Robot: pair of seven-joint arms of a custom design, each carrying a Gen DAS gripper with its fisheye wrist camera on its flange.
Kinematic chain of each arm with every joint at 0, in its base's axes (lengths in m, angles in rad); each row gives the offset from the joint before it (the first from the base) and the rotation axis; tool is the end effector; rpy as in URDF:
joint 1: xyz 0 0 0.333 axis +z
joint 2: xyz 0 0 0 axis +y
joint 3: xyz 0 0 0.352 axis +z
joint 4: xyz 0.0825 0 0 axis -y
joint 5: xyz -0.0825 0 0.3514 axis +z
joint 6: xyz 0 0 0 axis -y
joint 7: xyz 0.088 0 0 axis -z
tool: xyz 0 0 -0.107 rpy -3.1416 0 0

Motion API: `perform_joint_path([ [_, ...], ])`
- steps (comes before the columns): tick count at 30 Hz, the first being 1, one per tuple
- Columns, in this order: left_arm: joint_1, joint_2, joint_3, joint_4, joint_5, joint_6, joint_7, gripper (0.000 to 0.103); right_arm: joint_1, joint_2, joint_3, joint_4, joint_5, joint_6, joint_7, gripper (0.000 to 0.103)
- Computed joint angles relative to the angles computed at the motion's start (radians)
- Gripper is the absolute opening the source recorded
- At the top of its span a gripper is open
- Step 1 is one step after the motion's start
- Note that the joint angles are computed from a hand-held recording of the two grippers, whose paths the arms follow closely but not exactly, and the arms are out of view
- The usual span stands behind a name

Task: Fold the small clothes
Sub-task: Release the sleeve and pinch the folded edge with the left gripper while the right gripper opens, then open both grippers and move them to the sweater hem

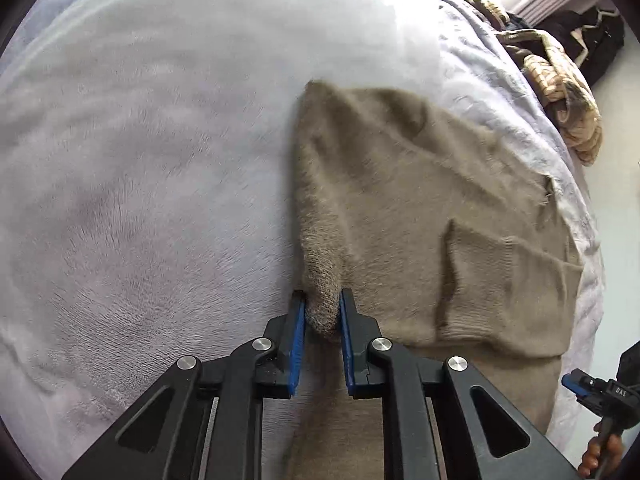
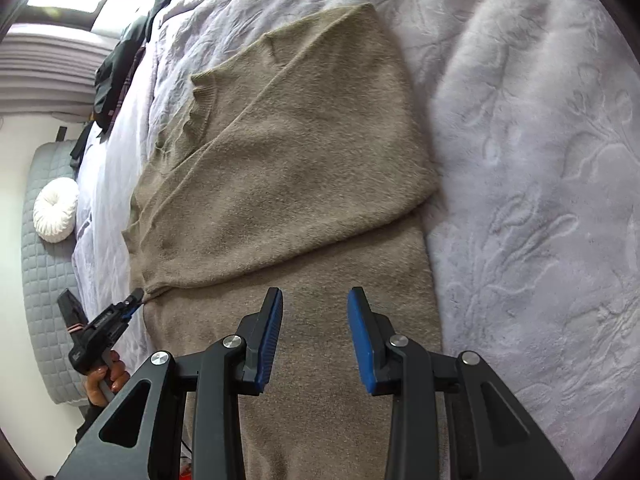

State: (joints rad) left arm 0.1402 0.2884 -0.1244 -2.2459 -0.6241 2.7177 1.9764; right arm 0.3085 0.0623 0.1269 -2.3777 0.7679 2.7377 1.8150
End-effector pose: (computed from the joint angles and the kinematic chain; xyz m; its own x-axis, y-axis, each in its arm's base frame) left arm 0.5474 0.0319 0.3129 0.1278 -0.9431 0.3069 -0.9588 -0.1966 -0.2050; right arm 0.4661 0.1865 0.3805 -0.4054 -0.7839 -0.4703 -0.8861 0.4635 -0.0086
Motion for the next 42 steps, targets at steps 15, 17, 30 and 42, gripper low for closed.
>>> perform_joint_path([
  [15, -0.098, -0.143, 0.077, -0.093, 0.392, -0.011, -0.274, 0.019, 0.011, -0.013, 0.001, 0.008, -0.066, -0.016, 0.061, 0.037],
  [17, -0.106, -0.168, 0.074, -0.11, 0.437, -0.019, -0.308, 0.019, 0.017, -0.021, 0.001, 0.009, -0.094, -0.022, 0.079, 0.038],
  [30, -0.13, -0.332, 0.031, -0.245, 0.711, -0.009, -0.533, 0.103, 0.081, -0.092, 0.005, -0.015, -0.156, -0.037, 0.146, 0.062],
  [42, -0.112, -0.462, -0.004, -0.343, 0.656, -0.083, -0.471, 0.103, 0.164, -0.181, -0.004, -0.104, -0.12, -0.008, 0.19, 0.079],
])
